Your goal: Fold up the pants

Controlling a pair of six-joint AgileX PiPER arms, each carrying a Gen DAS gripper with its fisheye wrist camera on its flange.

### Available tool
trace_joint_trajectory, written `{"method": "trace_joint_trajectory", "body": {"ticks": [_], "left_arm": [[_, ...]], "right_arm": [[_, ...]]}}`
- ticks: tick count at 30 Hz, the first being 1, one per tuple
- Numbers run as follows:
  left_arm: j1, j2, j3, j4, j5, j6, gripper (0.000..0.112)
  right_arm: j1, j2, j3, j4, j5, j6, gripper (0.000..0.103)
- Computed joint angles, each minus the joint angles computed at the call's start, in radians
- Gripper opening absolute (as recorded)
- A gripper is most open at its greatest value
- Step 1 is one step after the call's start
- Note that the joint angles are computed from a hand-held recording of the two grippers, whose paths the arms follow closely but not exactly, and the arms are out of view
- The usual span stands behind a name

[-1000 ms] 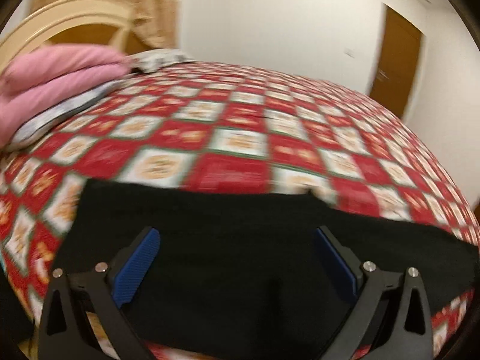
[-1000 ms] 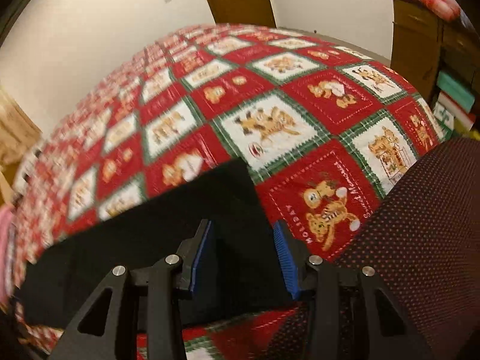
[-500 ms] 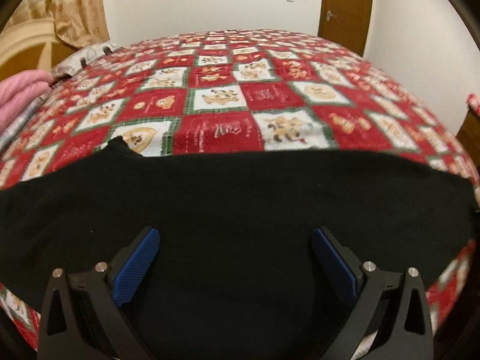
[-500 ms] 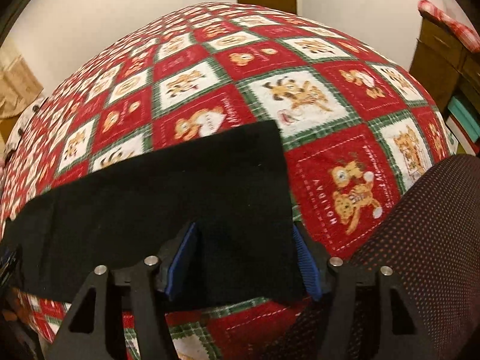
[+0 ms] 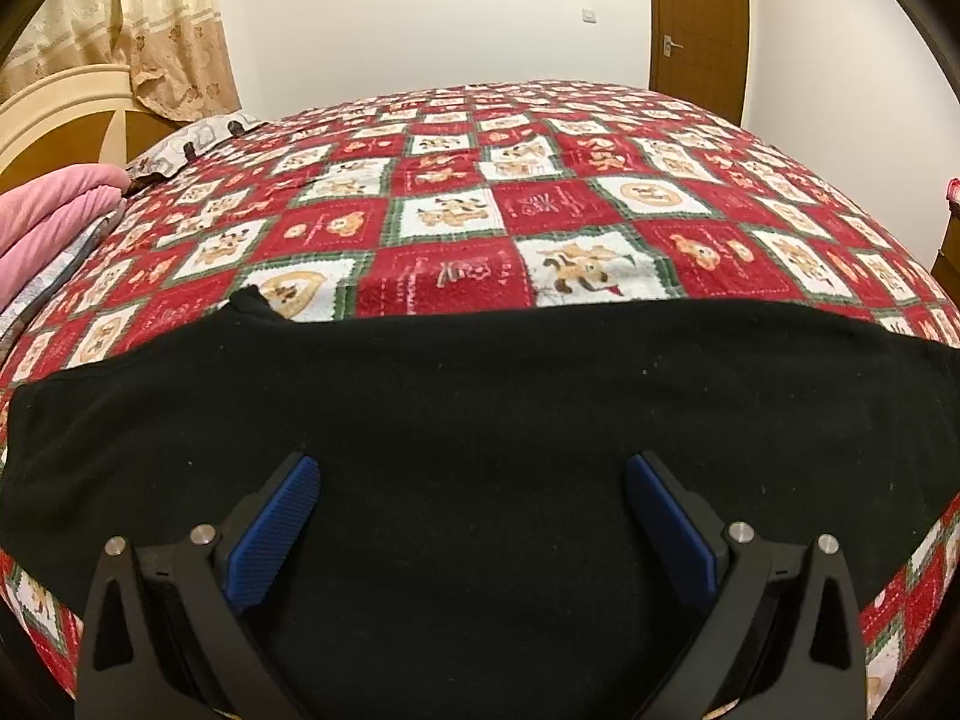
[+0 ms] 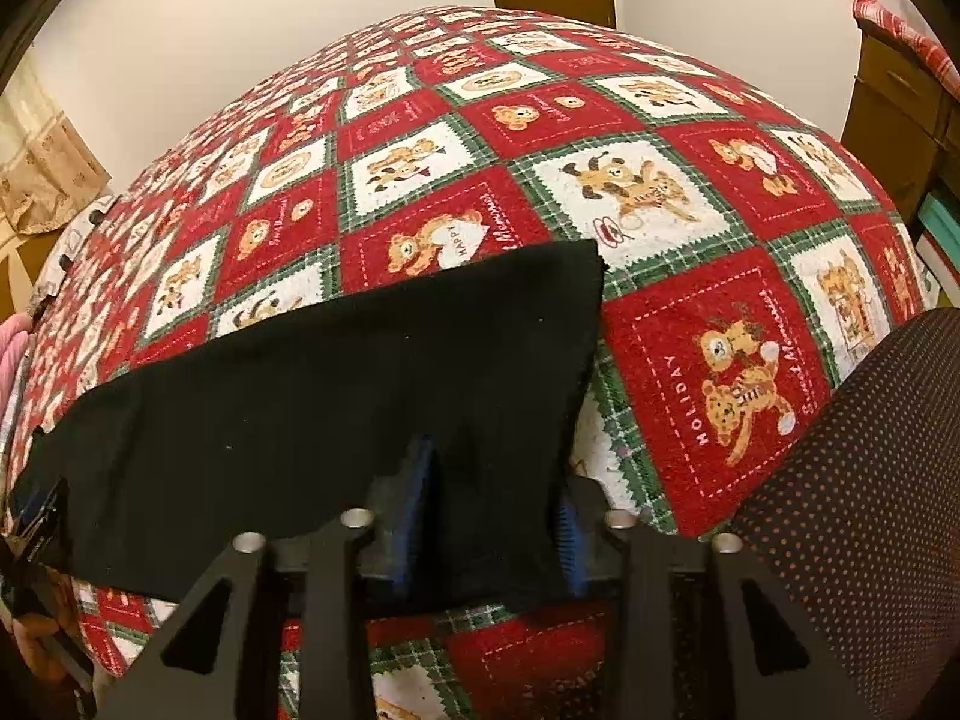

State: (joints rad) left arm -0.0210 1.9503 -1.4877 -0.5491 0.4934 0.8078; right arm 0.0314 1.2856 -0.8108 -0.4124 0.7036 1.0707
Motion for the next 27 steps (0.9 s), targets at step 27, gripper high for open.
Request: {"method": "trace_joint_trajectory", "body": {"ticks": [27], "left_arm": [[0.217, 0.069, -0.173, -0.182, 0.254, 0.102, 0.103]], "right_arm": [[0.621, 0.781, -1.053, -0.146, 0.207, -0.022, 0.018]]}}
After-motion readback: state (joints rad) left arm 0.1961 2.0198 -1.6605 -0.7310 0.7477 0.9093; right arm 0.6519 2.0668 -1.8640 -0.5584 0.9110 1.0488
